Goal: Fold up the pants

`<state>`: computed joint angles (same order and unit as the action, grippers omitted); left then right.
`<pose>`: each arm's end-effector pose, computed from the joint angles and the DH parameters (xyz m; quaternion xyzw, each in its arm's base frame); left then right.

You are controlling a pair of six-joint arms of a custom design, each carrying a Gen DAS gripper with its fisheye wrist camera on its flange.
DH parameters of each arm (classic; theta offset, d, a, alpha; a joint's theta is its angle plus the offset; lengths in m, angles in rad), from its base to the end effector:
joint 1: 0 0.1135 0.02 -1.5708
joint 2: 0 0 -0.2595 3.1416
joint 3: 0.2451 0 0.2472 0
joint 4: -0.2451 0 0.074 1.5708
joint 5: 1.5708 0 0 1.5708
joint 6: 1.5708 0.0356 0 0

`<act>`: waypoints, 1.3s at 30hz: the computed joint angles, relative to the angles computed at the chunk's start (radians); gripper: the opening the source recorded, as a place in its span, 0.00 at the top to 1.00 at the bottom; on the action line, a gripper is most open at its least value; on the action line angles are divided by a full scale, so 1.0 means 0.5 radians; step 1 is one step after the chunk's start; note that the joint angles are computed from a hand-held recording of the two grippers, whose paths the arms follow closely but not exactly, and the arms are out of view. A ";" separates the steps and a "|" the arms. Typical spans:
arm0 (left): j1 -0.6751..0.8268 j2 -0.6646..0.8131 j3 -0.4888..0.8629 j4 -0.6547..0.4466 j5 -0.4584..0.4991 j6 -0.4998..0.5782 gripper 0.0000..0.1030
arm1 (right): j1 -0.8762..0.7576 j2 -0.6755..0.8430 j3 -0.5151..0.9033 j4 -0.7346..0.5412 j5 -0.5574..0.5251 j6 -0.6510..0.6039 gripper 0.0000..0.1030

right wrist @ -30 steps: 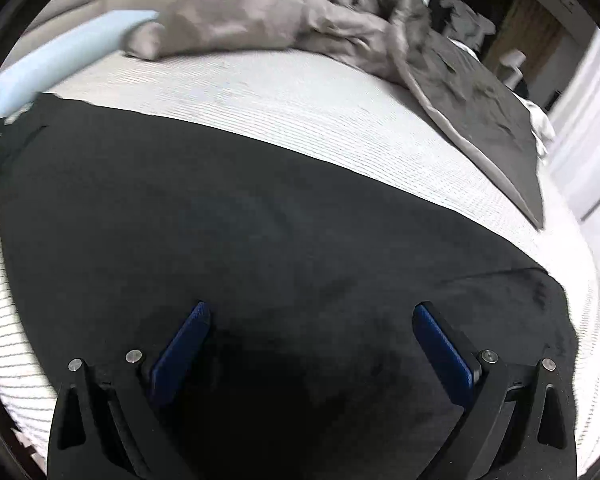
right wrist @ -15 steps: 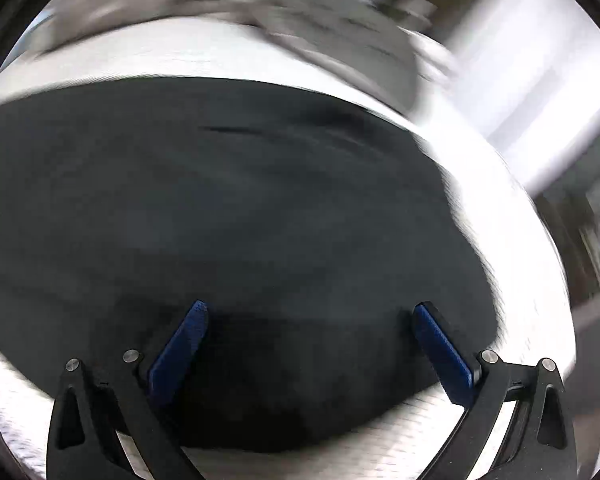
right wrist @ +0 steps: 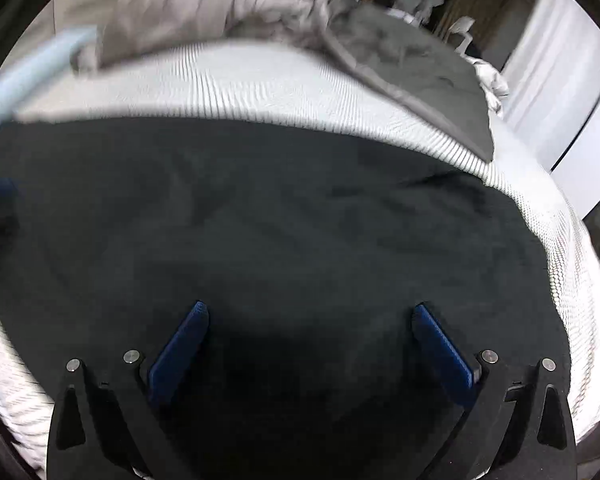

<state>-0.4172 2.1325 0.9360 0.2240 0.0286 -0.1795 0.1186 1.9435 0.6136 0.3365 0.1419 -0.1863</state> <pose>0.3319 -0.1482 0.0413 0.1175 0.9482 -0.0997 0.2776 0.2881 0.0293 0.0451 -0.1253 0.9482 -0.0775 0.2815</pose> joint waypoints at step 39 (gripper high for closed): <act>0.222 0.063 0.296 -0.193 -0.009 0.110 0.14 | -0.318 0.100 0.506 -0.138 0.222 0.261 0.01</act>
